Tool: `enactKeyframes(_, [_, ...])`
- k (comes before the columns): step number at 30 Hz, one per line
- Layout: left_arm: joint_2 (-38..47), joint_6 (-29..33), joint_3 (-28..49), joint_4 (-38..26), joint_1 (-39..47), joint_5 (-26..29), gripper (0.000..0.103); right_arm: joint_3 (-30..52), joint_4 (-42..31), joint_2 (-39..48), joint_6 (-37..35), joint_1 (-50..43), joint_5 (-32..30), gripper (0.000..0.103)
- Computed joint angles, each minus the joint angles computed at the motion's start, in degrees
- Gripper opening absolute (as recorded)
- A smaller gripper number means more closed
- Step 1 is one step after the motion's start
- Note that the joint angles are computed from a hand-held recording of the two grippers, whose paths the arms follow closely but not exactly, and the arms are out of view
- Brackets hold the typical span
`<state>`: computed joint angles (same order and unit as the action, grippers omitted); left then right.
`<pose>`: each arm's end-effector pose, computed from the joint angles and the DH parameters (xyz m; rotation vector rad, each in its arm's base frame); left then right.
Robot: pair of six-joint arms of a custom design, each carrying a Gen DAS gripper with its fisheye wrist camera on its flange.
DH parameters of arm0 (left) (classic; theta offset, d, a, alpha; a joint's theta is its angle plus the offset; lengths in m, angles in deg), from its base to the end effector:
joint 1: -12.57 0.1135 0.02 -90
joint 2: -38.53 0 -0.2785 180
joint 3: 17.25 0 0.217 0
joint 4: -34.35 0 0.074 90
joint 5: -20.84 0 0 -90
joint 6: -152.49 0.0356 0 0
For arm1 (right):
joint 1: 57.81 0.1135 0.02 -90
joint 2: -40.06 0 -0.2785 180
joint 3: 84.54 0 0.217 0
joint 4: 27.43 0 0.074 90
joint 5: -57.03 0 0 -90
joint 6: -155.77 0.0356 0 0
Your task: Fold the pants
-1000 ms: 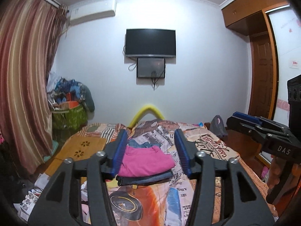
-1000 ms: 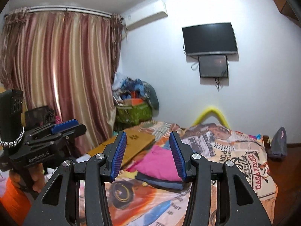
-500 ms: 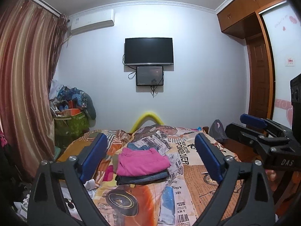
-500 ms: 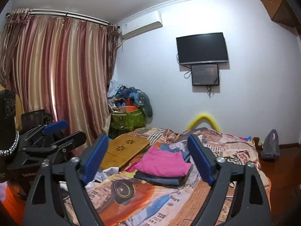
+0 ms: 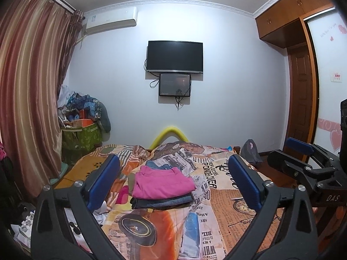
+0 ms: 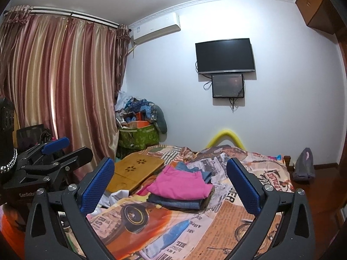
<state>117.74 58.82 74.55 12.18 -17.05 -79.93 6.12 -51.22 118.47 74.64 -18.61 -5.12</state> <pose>0.2529 -0.1361 0.4162 0.2551 1.7235 -0.2637 0.2271 0.1637 0.4113 -0.1137 1.7484 0.1822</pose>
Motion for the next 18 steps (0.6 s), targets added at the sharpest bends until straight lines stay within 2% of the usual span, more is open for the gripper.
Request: enactKeyframes(18, [1.1,-0.1,-0.4,0.4,-0.3,0.3,0.101,-0.1,-1.9,-0.9,1.8,0.7,1.2,0.103])
